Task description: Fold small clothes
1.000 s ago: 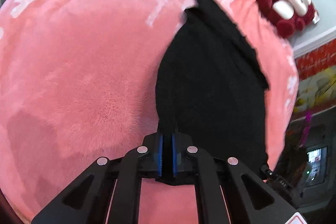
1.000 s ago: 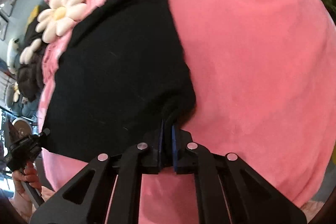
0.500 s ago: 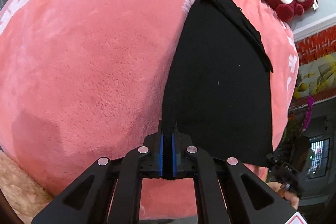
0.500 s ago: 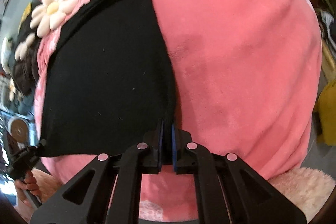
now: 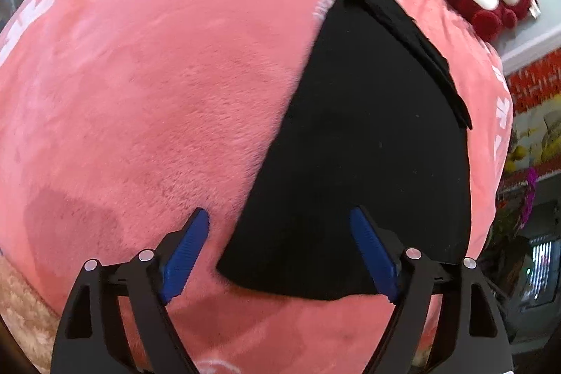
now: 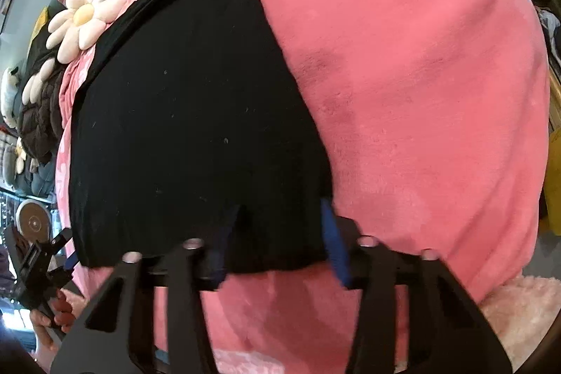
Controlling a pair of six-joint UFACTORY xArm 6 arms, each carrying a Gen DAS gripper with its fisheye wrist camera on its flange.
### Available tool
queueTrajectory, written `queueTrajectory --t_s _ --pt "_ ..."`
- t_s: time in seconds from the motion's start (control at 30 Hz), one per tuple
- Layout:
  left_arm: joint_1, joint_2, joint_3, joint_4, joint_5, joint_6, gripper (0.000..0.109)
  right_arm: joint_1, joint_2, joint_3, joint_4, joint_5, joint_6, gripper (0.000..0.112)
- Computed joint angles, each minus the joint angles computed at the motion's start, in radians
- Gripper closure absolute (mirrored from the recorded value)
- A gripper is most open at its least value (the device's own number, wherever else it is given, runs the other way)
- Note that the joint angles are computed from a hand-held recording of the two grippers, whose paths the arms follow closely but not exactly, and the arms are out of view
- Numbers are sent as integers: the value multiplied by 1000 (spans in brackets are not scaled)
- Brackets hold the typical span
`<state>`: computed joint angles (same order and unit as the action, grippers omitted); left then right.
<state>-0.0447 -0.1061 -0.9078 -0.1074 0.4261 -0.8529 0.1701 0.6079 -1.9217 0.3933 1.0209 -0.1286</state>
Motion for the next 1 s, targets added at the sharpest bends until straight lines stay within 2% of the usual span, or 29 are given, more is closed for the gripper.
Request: queueTrajectory --t_s 0.03,0.07,0.1,0.13,0.17,0.33,0.53,0.7,0.8,1.0 --pt "-2 -2 4 5 -13 8 46 -4 6 -11 21 11 4 105" --pt "-7 -7 12 -32 -29 47 74 -5 0 -4 30 3 3 106" --pt "-9 -5 13 -111 -37 121 93 -7 -20 24 40 -9 -10 106" --pt "-7 -11 18 -194 -25 186 105 -10 -37 42 55 -13 -20 106" --pt "-9 -19 28 -236 -30 210 105 -15 -54 60 62 -17 -28 106" --pt "-15 -111 55 -231 1 230 105 -39 -144 127 110 -5 -69 107" --pt "-11 -187 56 -250 53 257 105 -55 -218 172 107 12 -106 107" --pt "-28 -249 79 -235 89 220 105 -76 -299 253 103 33 -135 107" --pt "-44 -314 112 -206 125 192 105 -91 -367 328 104 42 -165 107" --pt "-117 -446 164 -65 201 80 105 -122 -519 468 103 69 -226 107"
